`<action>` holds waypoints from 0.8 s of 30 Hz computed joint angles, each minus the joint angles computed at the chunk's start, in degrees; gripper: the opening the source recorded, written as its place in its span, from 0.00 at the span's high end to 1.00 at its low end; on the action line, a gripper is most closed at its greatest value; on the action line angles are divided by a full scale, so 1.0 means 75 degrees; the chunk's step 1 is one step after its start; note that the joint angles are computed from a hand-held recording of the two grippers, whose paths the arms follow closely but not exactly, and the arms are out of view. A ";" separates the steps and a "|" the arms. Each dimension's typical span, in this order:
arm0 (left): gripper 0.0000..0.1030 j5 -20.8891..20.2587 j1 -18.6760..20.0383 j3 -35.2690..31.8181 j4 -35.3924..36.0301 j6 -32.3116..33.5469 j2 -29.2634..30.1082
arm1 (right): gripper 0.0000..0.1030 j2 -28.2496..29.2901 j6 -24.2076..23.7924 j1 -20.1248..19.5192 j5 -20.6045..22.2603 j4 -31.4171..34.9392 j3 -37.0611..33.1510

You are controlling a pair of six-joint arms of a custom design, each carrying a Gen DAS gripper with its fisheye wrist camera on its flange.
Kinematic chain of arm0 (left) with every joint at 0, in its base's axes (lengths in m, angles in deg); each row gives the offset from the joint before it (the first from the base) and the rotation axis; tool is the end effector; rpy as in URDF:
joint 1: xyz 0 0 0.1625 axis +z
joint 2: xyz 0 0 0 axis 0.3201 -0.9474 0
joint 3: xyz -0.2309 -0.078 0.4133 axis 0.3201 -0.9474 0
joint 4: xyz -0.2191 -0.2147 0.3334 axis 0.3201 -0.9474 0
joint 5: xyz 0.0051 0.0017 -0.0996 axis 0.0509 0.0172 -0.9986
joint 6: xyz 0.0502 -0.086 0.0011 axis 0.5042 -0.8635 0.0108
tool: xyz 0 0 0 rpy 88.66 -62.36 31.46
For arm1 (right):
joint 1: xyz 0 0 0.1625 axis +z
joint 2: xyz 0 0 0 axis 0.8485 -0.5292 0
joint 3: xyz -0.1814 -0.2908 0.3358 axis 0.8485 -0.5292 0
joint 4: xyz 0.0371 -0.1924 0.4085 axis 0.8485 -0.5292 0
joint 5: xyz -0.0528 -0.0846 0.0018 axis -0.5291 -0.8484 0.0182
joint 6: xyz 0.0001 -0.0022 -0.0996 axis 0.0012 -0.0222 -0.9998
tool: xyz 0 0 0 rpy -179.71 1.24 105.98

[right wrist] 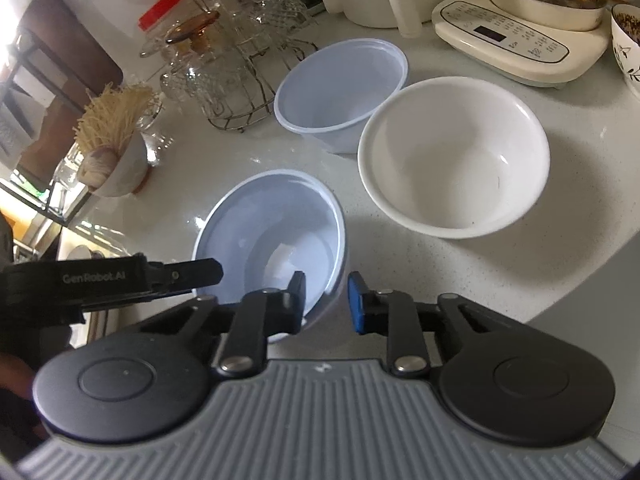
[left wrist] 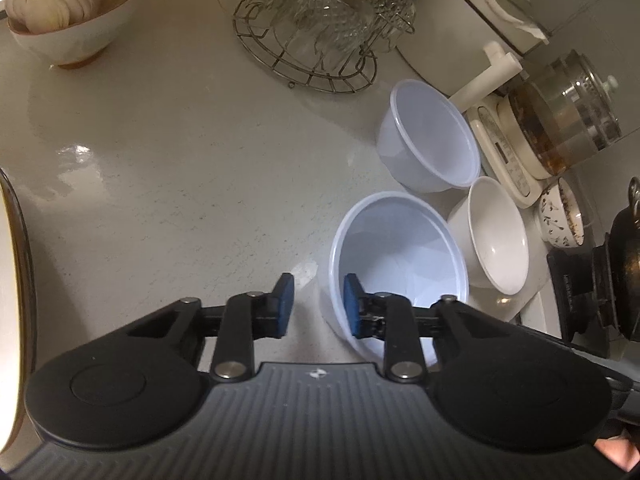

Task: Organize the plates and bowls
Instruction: 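Close both grippers on the rim of the light blue plastic bowl, then lift the blue bowl with both grippers and carry it toward the plate stack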

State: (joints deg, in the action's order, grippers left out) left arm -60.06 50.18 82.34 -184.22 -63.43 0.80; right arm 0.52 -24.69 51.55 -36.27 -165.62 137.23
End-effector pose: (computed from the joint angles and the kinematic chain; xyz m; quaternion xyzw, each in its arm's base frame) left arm -0.1083 -0.7359 0.2581 0.1352 0.9756 -0.1018 0.1399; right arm 0.2858 -0.5783 0.0735 -0.0584 -0.9234 0.3193 0.2049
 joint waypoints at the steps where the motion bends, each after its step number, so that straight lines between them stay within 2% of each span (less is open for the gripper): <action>1: 0.78 -0.0087 0.0028 -0.0004 0.0011 -0.0012 -0.0007 | 0.84 0.0024 0.0010 -0.0010 0.0013 0.0029 -0.0029; 4: 0.88 -0.0181 0.0040 0.0002 0.0035 0.0009 -0.0016 | 0.86 0.0063 -0.0068 0.0011 -0.0027 0.0062 -0.0091; 13: 0.89 -0.0231 -0.0008 0.0087 -0.0105 0.0136 -0.0260 | 0.89 0.0092 -0.0199 0.0229 -0.0196 0.0144 -0.0307; 24: 0.89 0.0182 -0.0119 0.0313 -0.0484 -0.0098 -0.0790 | 0.89 0.0215 -0.0715 0.0501 0.0126 0.0584 -0.0901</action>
State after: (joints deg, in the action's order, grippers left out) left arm -58.69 49.28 84.69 -187.84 -64.17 -5.13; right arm 2.14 -30.05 55.31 -35.32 -161.24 130.48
